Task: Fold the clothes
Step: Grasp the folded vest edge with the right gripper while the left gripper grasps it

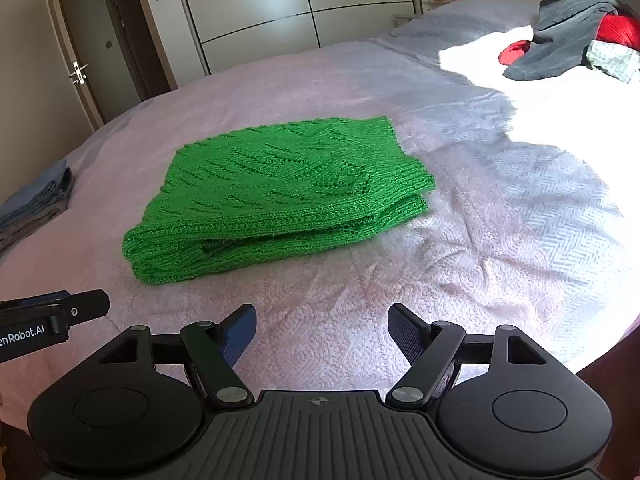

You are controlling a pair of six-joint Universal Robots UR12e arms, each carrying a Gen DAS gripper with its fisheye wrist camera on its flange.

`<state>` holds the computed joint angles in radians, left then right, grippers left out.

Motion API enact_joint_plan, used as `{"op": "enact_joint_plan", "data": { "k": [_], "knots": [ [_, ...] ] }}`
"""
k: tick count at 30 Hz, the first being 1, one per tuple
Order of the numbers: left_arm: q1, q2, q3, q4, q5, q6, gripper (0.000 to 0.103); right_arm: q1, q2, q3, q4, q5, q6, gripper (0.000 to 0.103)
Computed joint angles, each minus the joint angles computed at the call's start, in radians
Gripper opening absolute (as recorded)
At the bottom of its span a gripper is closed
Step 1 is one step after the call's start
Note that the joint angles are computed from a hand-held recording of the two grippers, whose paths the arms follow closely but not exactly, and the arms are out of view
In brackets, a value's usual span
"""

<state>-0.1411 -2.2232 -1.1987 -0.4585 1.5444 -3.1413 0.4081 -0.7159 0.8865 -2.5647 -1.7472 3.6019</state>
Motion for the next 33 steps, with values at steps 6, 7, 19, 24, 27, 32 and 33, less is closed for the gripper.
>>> {"op": "enact_joint_plan", "data": {
  "k": [6,7,19,24,27,32,33],
  "knots": [
    [0.005,-0.008,0.010,-0.010,-0.012,-0.004,0.045,-0.004,0.003,0.001,-0.006,0.009,0.009,0.076],
    [0.008,-0.010,0.010,-0.003,-0.025,-0.011,0.045,-0.007,0.000,0.012,-0.031,0.014,0.023,0.076],
    [0.109,-0.124,0.174,-0.024,-0.371,-0.353,0.054,-0.138,0.074,0.060,-0.528,0.312,0.715,0.057],
    [0.114,-0.211,0.312,-0.135,-0.454,-0.383,0.052,-0.160,0.132,-0.008,-0.529,0.349,0.853,0.052],
    [0.113,-0.246,0.360,-0.168,-0.477,-0.379,0.036,-0.163,0.144,-0.024,-0.529,0.357,0.839,0.025],
    [0.126,-0.248,0.329,-0.080,-0.512,-0.384,0.010,-0.151,0.120,-0.001,-0.547,0.332,0.661,0.007],
    [0.129,-0.246,0.319,-0.066,-0.522,-0.389,0.010,-0.145,0.109,0.002,-0.492,0.311,0.595,0.007]
  ]
}}
